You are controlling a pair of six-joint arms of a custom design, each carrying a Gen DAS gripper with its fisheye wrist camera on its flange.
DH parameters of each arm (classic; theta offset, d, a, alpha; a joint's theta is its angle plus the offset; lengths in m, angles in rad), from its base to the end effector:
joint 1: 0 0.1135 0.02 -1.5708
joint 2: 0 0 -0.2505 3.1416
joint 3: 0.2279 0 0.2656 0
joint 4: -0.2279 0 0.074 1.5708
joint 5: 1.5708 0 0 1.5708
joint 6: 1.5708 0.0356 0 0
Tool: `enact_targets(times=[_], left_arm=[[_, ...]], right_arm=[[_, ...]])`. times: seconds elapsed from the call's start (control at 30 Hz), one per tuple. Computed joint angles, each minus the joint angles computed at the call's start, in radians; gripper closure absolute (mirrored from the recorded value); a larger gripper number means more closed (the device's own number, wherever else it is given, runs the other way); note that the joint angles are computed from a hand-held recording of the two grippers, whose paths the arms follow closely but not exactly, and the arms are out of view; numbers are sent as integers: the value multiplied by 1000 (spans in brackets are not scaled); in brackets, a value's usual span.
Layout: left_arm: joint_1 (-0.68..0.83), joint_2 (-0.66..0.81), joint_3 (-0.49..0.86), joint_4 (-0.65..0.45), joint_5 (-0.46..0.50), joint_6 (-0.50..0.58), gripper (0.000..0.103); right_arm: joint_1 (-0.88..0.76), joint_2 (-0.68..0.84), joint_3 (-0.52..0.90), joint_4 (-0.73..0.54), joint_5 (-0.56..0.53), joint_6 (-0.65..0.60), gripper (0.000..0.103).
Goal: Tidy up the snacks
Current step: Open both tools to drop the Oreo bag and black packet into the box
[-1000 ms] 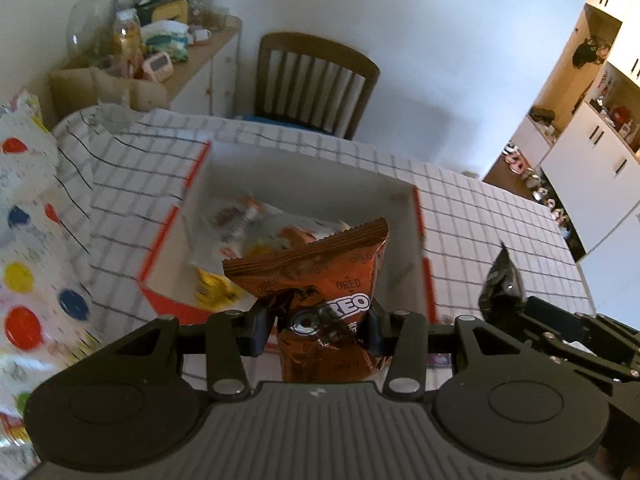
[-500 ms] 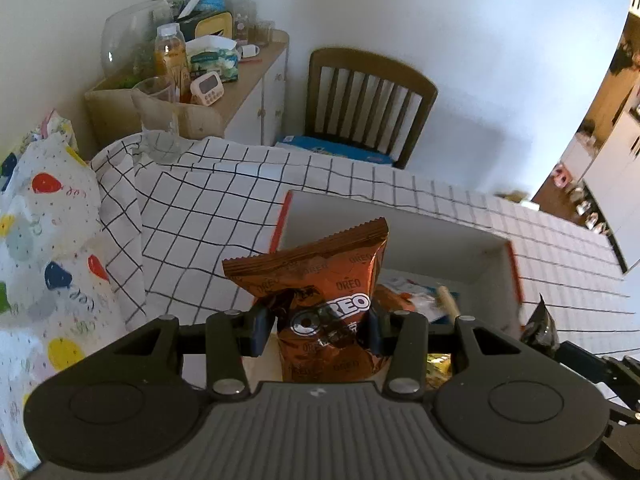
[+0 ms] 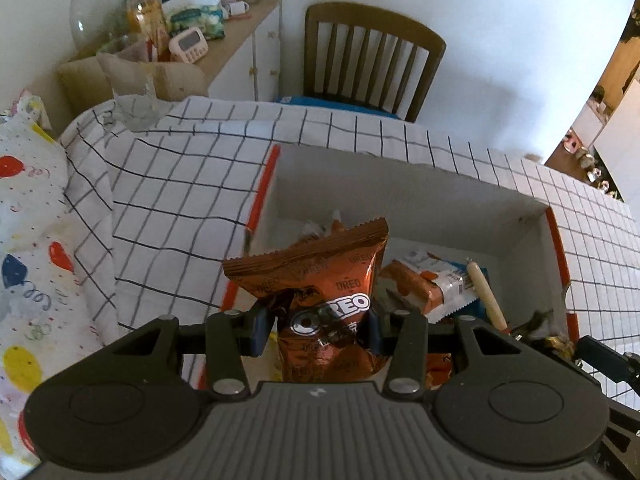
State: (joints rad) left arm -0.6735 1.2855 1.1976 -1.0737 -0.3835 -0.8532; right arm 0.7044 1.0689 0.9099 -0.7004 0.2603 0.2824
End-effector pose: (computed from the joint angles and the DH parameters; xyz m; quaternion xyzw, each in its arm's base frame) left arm 0.2077 -0.1487 0.2928 -0.1248 0.9538 -0.0031 0.2731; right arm 0.1852 0.1453 0.2693 -0.1505 0.9183 0.0564 0.3617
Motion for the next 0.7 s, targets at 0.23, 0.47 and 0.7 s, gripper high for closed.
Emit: enact_targets(times=[0.23, 0.47, 0.7], left_arm=[[-35, 44, -33, 46, -8, -22, 58], [-55, 72, -67, 81, 21, -19, 58], [-61, 81, -80, 99, 52, -32, 52]], right_arm=[[5, 29, 7, 11, -18, -7, 72], [4, 37, 0, 3, -44, -11, 71], [-1, 26, -3, -10, -71, -3, 68]])
